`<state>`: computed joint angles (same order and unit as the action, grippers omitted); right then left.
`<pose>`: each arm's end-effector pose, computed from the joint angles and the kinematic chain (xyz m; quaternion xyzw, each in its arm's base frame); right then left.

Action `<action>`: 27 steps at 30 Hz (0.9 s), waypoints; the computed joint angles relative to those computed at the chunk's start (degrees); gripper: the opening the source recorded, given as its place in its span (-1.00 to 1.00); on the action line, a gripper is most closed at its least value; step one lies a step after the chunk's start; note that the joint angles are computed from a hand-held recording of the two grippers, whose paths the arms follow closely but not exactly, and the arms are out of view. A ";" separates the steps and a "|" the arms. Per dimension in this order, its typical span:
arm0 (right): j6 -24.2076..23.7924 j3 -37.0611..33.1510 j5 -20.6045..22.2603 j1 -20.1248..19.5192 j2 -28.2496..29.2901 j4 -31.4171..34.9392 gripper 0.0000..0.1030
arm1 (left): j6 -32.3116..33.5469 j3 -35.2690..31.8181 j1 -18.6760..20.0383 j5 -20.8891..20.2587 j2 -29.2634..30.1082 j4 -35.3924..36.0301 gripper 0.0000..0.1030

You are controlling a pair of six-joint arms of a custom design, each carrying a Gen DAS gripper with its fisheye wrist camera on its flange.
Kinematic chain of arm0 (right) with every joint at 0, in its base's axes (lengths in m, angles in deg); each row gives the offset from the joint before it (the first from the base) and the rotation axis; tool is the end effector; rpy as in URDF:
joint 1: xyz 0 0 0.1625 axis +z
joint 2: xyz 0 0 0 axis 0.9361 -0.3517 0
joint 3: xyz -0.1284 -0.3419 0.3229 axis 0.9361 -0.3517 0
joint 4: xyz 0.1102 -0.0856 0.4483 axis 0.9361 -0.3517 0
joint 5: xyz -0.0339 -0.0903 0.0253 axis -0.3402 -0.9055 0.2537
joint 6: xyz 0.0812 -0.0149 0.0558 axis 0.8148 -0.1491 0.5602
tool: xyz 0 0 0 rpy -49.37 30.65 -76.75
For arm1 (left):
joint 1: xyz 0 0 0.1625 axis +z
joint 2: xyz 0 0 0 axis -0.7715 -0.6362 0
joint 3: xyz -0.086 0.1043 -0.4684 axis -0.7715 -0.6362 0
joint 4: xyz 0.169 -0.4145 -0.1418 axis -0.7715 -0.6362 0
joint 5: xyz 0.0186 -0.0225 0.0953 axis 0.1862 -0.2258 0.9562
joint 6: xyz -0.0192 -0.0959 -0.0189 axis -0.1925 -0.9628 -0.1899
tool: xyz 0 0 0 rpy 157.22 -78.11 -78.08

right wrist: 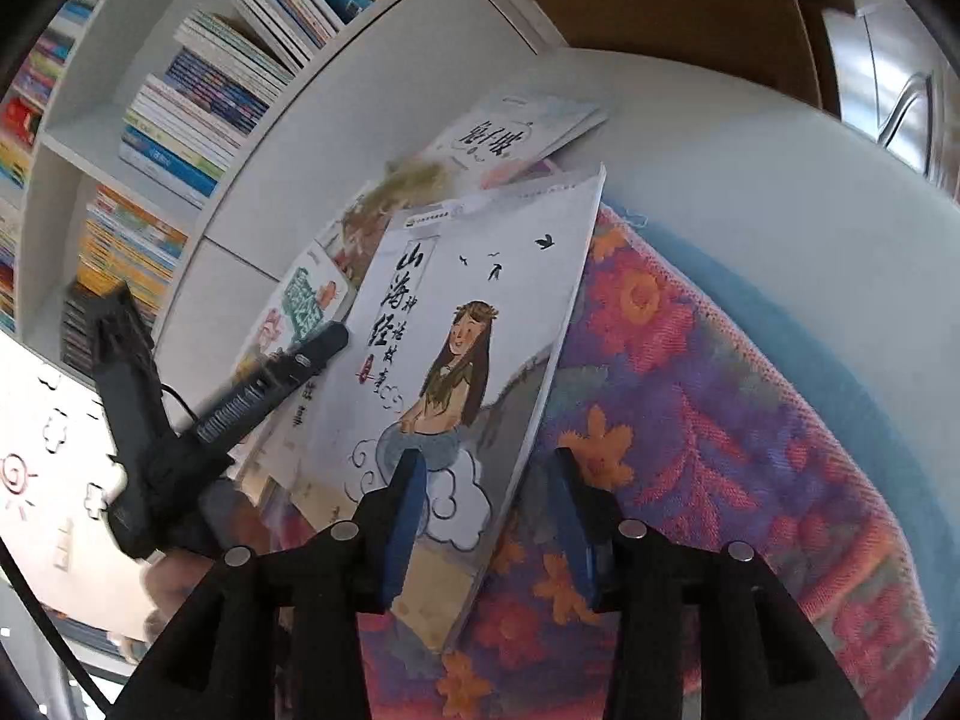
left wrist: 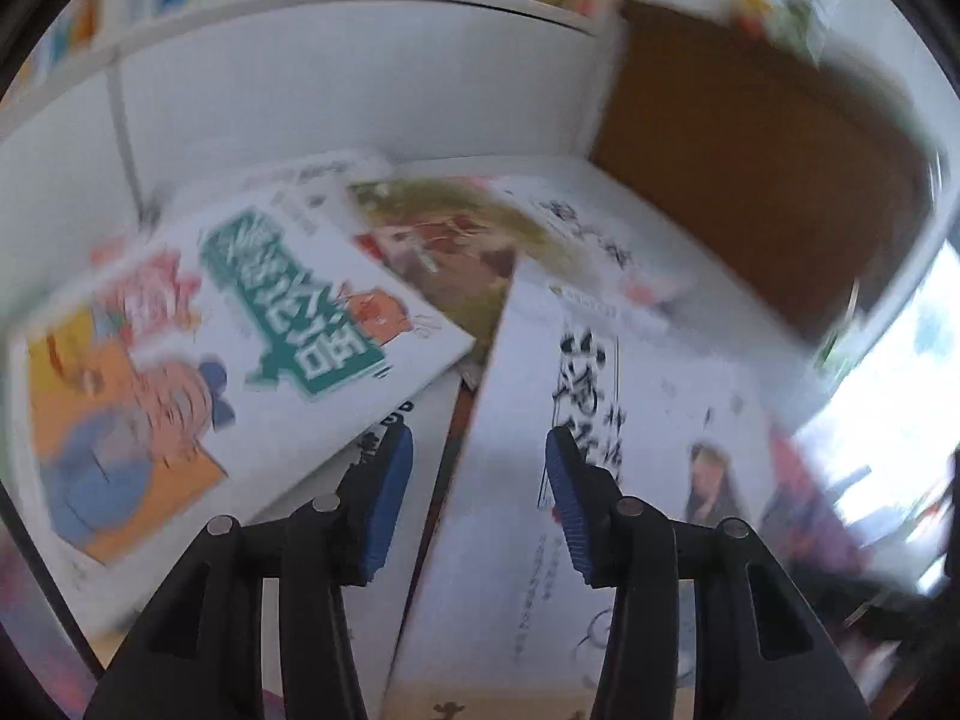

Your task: Organize books

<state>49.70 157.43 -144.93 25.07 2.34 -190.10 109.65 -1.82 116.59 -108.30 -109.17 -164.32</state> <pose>0.1490 -0.6215 0.0395 -0.1522 -0.8999 0.3988 0.0889 -0.1723 -0.8104 0.0484 0.3887 0.8817 -0.1830 0.1953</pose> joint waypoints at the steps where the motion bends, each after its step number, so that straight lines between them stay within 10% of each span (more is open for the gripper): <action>1: 0.67 0.02 0.50 -0.09 0.07 -0.57 -0.21 | 1.32 0.46 -0.21 -0.27 0.11 -0.59 -0.15; 9: -8.77 -4.35 -9.63 2.89 4.49 -2.47 -0.10 | -3.61 -2.77 2.29 -9.10 -0.05 8.00 -0.08; 27: -12.50 -5.69 -11.01 2.75 6.57 -6.95 -0.05 | -4.66 -1.87 2.90 -11.92 -1.11 7.77 -0.08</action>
